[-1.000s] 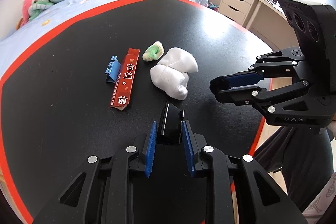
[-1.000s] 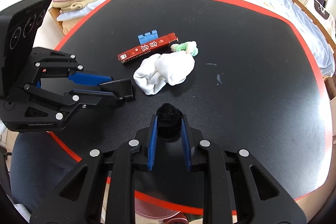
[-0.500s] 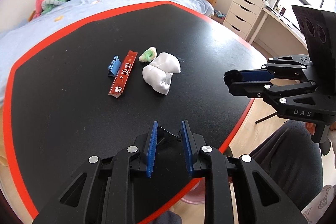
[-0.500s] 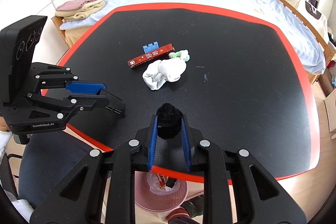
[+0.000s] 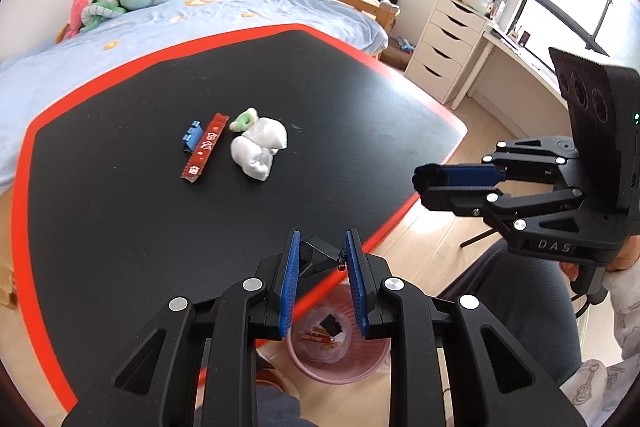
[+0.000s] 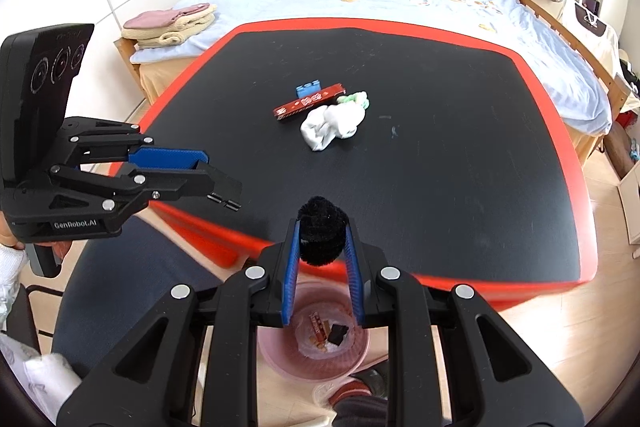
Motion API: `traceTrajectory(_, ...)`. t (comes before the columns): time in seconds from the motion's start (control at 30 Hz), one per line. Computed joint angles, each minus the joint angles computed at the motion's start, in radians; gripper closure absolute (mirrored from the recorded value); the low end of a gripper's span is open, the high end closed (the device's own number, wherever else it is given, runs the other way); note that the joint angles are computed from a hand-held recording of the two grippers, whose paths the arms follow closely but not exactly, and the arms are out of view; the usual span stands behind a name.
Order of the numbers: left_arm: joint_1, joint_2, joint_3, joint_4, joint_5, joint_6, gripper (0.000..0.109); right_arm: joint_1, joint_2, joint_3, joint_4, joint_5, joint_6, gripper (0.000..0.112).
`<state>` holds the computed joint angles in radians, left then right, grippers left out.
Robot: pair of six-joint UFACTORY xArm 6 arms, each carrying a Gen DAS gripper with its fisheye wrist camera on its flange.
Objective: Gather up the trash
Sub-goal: 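Carry the black clip and sock over the wastebasket and release both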
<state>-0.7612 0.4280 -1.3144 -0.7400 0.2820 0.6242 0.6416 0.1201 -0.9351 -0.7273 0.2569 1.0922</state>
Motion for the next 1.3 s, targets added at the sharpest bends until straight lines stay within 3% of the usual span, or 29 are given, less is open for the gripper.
traceTrajectory(0.3, -0.063, -0.083, 0.114, -0.083, -0.028, 0.038, 0.086, 0.057, -0.139, 0.149, -0.053, 0.013, 0.124, 0.091)
traceTrajectory(0.57, -0.090, -0.103, 0.157, -0.088, -0.031, 0.031, 0.086, 0.084, -0.168, 0.202, -0.066, -0.002, 0.184, 0.091)
traceTrajectory(1.03, -0.105, -0.103, 0.158, -0.076, -0.024, 0.026, 0.085, 0.088, -0.163, 0.216, -0.029, -0.038, 0.155, 0.091)
traceTrajectory(1.13, -0.105, -0.093, 0.153, -0.074, -0.025, 0.025, 0.081, 0.086, -0.156, 0.219, 0.009, -0.047, 0.116, 0.082)
traceTrajectory(1.17, -0.103, -0.087, 0.153, -0.049, -0.035, -0.004, 0.068, 0.086, -0.154, 0.216, -0.001, -0.035, 0.130, 0.060)
traceTrajectory(1.2, -0.102, -0.084, 0.153, -0.035, -0.043, -0.023, 0.046, 0.084, -0.155, 0.213, -0.029, -0.021, 0.165, 0.047)
traceTrajectory(1.23, -0.103, -0.083, 0.155, -0.042, -0.056, -0.025, 0.031, 0.080, -0.158, 0.213, -0.059, -0.017, 0.203, 0.029)
traceTrajectory(1.27, -0.108, -0.085, 0.160, -0.088, -0.080, 0.007, 0.020, 0.078, -0.162, 0.216, -0.084, -0.015, 0.235, 0.025)
traceTrajectory(1.3, -0.109, -0.085, 0.164, -0.092, -0.095, 0.007, 0.019, 0.078, -0.164, 0.216, -0.088, -0.007, 0.245, 0.024)
